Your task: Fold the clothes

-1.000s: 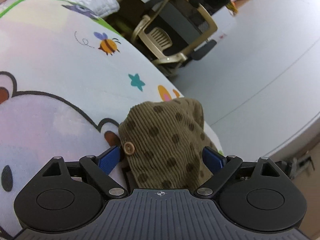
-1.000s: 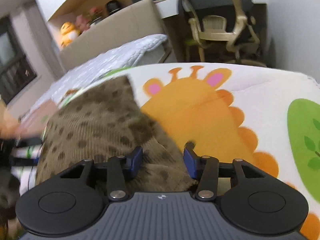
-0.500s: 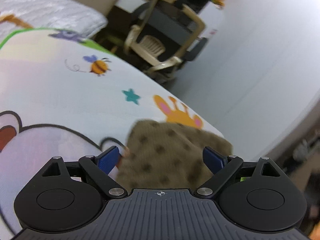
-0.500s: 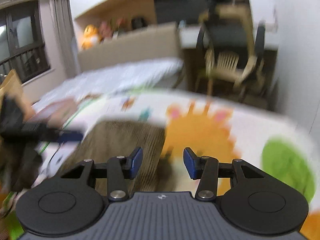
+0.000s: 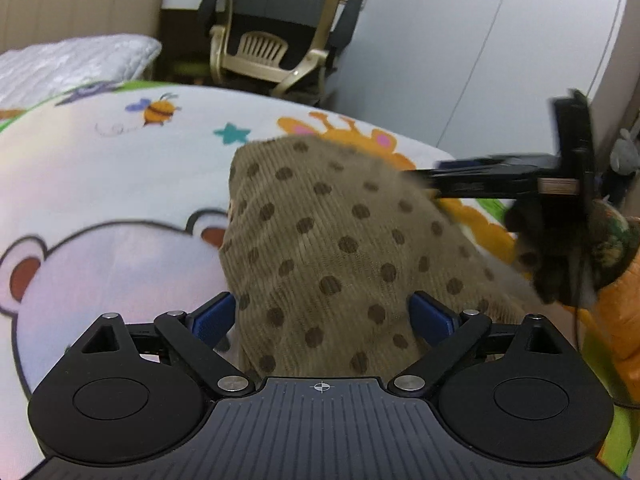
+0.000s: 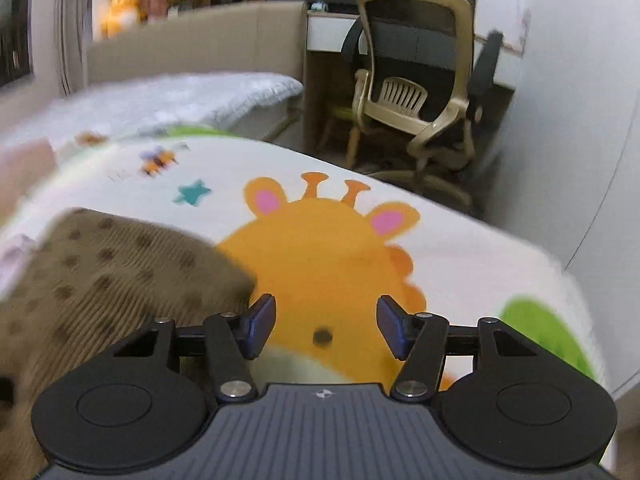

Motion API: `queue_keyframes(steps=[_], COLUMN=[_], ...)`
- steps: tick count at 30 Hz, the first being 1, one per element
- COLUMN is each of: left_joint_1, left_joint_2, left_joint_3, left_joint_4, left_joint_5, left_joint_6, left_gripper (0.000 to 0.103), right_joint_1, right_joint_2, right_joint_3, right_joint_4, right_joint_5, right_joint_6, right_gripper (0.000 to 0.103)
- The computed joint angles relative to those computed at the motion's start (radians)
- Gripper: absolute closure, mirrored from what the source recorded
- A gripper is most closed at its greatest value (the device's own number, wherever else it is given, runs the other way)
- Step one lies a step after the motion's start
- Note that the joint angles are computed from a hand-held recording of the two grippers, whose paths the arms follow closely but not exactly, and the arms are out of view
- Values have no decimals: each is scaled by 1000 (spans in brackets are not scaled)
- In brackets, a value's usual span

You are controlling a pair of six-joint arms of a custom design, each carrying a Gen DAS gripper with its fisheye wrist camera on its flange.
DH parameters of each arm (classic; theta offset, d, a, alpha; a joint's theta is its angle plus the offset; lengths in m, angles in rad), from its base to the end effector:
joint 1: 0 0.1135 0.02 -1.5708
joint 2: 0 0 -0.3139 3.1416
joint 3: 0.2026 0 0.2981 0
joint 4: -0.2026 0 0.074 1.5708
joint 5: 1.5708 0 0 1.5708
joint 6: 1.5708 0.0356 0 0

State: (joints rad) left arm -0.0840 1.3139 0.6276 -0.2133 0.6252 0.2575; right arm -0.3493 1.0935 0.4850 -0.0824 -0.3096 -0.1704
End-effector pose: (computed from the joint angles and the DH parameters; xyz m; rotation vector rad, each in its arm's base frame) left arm 0.2654 -0.0433 0.1979 0.6580 2.2626 -0.6832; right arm 0.2225 -0.0695 0.2059 0.0359 2.2235 0.0662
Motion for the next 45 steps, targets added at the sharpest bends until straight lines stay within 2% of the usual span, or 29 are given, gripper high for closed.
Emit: queue_keyframes(steps=[3, 5, 7, 8, 11, 13, 19, 21, 22, 23, 25, 28, 31, 35, 37, 39, 41, 45], left_joint_1=[26, 29, 24, 22, 17, 18, -21, -81, -112, -141, -185, -207, -205, -228, -245, -255, -258, -253], left_joint_2=[8, 4, 8, 10, -16, -67, -148, -119, -98, -77, -36, -27, -24, -18, -18, -21, -25, -24], left_joint_3=[1, -4, -4, -4, 1, 2, 51, 68, 78, 85, 81, 61, 62, 43, 39, 34, 27, 23], left_joint_4=[-9, -9, -11, -14, -39, -53, -24, -14, -10, -5, 20, 58, 42, 57, 66, 71, 80, 91], left_joint_5=[36, 41, 36, 33, 18, 13, 122, 89, 64, 39, -23, -53, -55, -93, -110, -122, -128, -118], left_joint_6=[-22, -31, -44, -51, -55, -51, -103, -103, -101, -101, -119, -126, -95, -55, -57, -54, -45, -46], left_gripper=[5, 5, 4, 4, 5, 5, 6, 11, 19, 21, 21, 20, 19, 19, 15, 14, 14, 14], right_joint_1=[-201, -277, -245, -211, -182, -220, -237, -251, -257, -267, -282, -303, -385, -399, -343, -274, -188, -36], right_joint_2=[-149, -226, -288, -316, -385, -374, -423, -433, -432, -434, -434, -444, -479, -489, -446, -360, -273, -124], right_joint_3=[-24, -39, -70, -95, -154, -150, -172, -177, -179, -181, -183, -174, -143, -110, -96, -75, -71, -92], right_joint_4=[-184, -339, -426, -440, -438, -458, -473, -478, -476, -478, -479, -490, -524, -419, -330, -268, -200, -102], right_joint_5=[-306, -416, -356, -291, -204, -231, -238, -250, -256, -265, -279, -294, -403, -446, -400, -366, -296, -129], right_joint_6=[-85, -200, -271, -296, -305, -297, -270, -272, -272, -276, -290, -310, -325, -205, -131, -88, -45, -51], right_gripper=[43, 37, 37, 37, 37, 36, 33, 33, 33, 33, 33, 30, 30, 29, 28, 22, 20, 20])
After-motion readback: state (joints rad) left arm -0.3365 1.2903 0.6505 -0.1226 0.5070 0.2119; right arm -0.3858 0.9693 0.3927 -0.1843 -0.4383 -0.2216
